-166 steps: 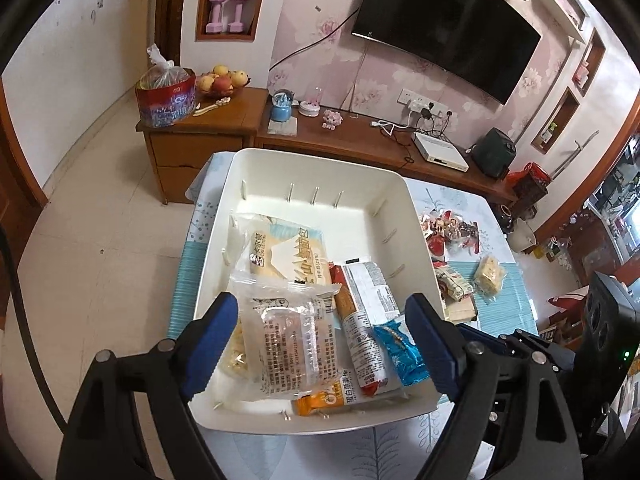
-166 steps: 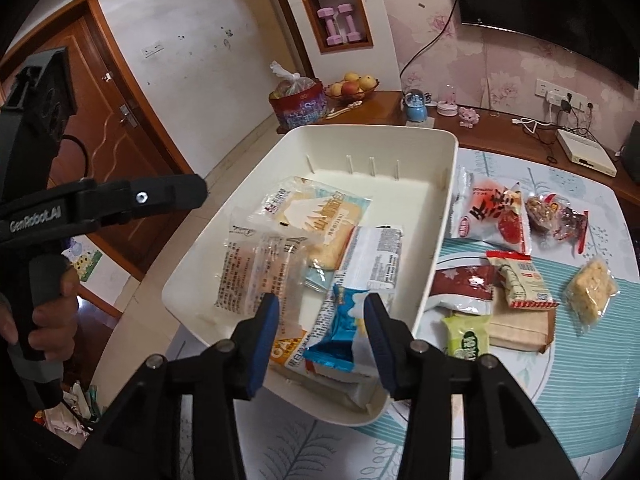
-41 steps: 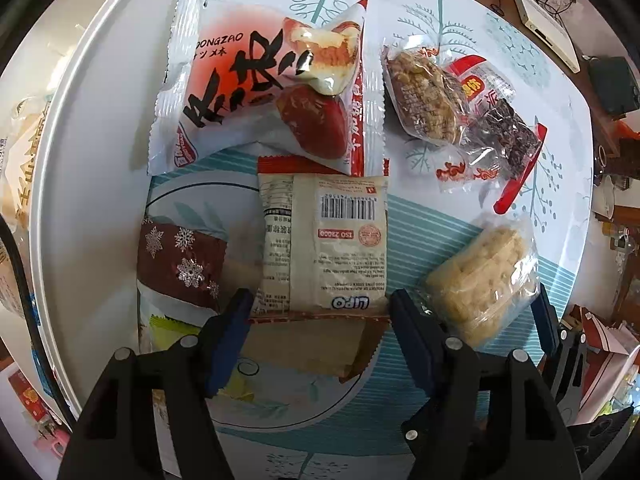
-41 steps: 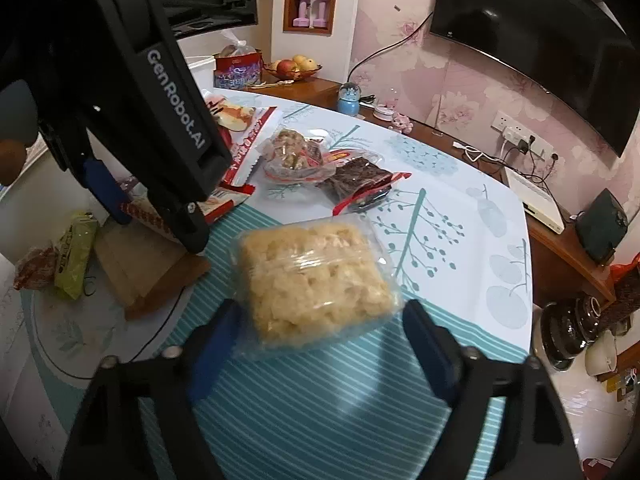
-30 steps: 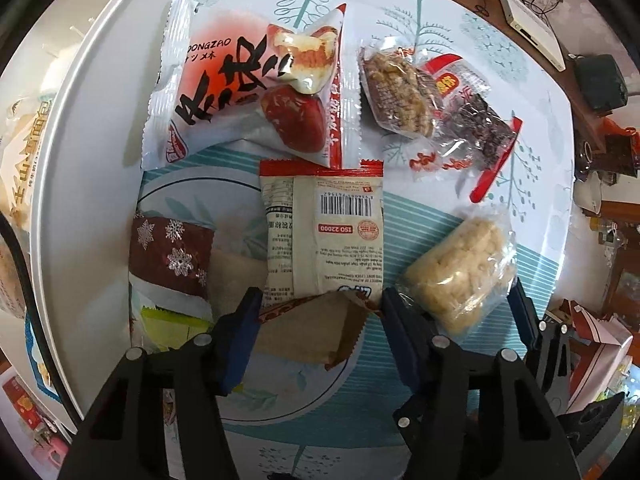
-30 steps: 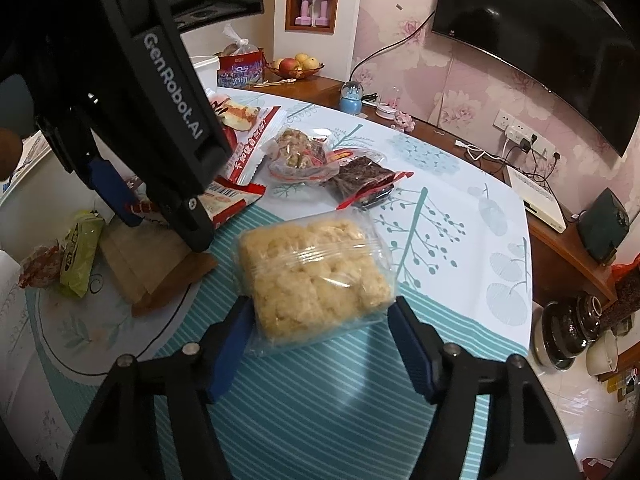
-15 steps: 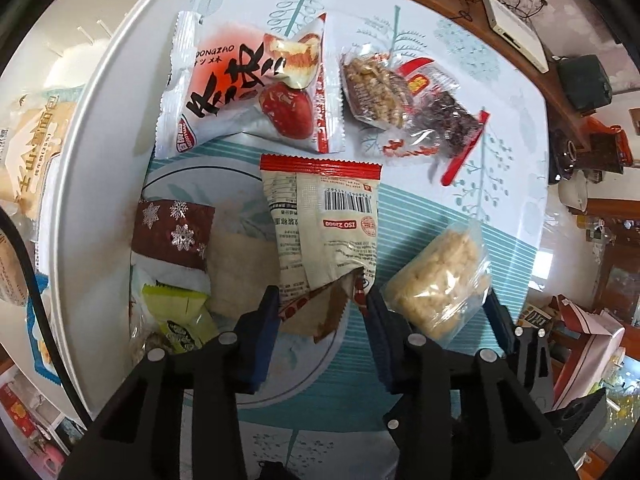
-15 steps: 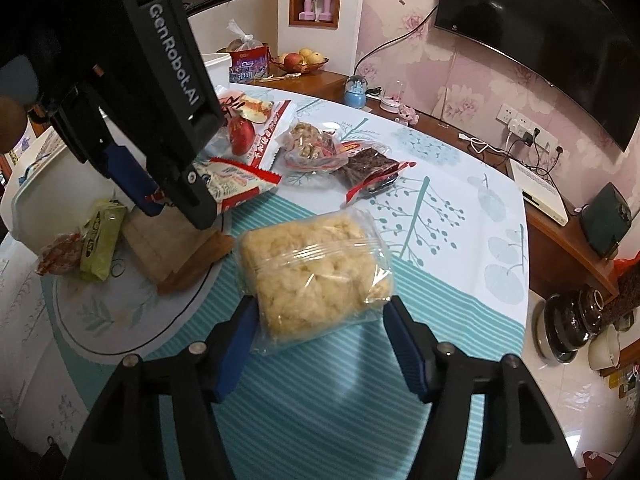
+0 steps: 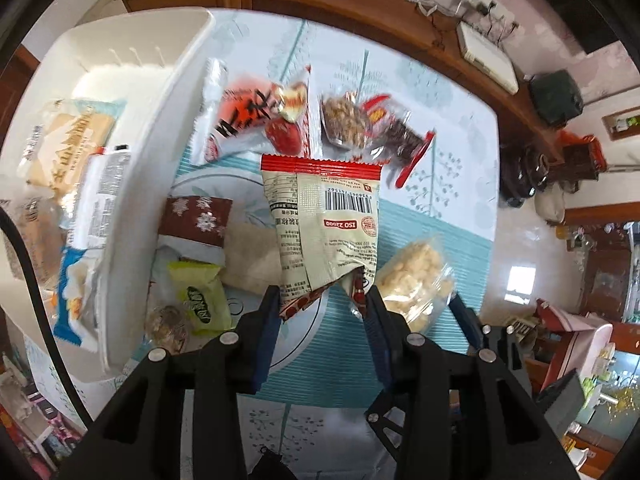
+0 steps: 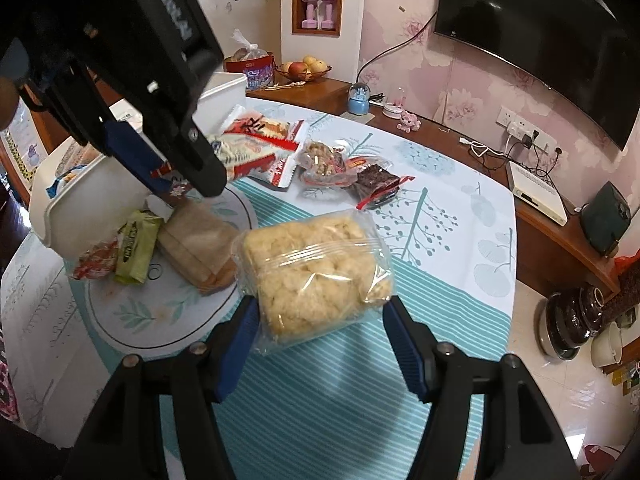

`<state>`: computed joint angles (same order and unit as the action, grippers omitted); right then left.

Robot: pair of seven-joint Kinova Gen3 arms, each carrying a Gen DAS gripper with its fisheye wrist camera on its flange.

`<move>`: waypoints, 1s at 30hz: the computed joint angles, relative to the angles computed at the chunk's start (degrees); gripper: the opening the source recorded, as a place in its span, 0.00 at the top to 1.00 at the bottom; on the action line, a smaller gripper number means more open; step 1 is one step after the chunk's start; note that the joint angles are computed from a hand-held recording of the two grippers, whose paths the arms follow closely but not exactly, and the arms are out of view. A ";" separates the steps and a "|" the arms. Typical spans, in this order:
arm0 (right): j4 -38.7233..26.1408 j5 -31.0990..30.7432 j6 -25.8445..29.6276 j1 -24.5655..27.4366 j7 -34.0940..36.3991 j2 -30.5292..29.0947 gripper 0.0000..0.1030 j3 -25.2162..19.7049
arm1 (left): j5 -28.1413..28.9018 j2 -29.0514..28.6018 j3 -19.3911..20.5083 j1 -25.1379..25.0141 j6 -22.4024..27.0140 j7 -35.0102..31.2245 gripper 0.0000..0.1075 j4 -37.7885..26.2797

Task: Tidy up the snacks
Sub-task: 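Carry the LIPO pack with left gripper while right gripper carries the cracker bag to the tray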

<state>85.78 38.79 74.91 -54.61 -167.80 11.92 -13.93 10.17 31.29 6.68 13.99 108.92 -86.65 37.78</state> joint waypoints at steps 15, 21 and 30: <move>-9.60 3.45 7.02 -4.20 0.68 2.85 0.38 1.10 | 7.34 -15.40 -1.13 -12.03 -14.37 -9.65 0.63 17.17; -15.04 6.35 9.03 -7.34 0.09 5.90 0.38 2.62 | 10.79 -18.36 -2.77 -17.12 -18.07 -15.12 0.63 21.44; -26.61 6.62 12.33 -11.64 1.63 12.70 0.38 7.17 | 17.79 -20.39 -5.28 -25.58 -22.23 -28.35 0.63 27.36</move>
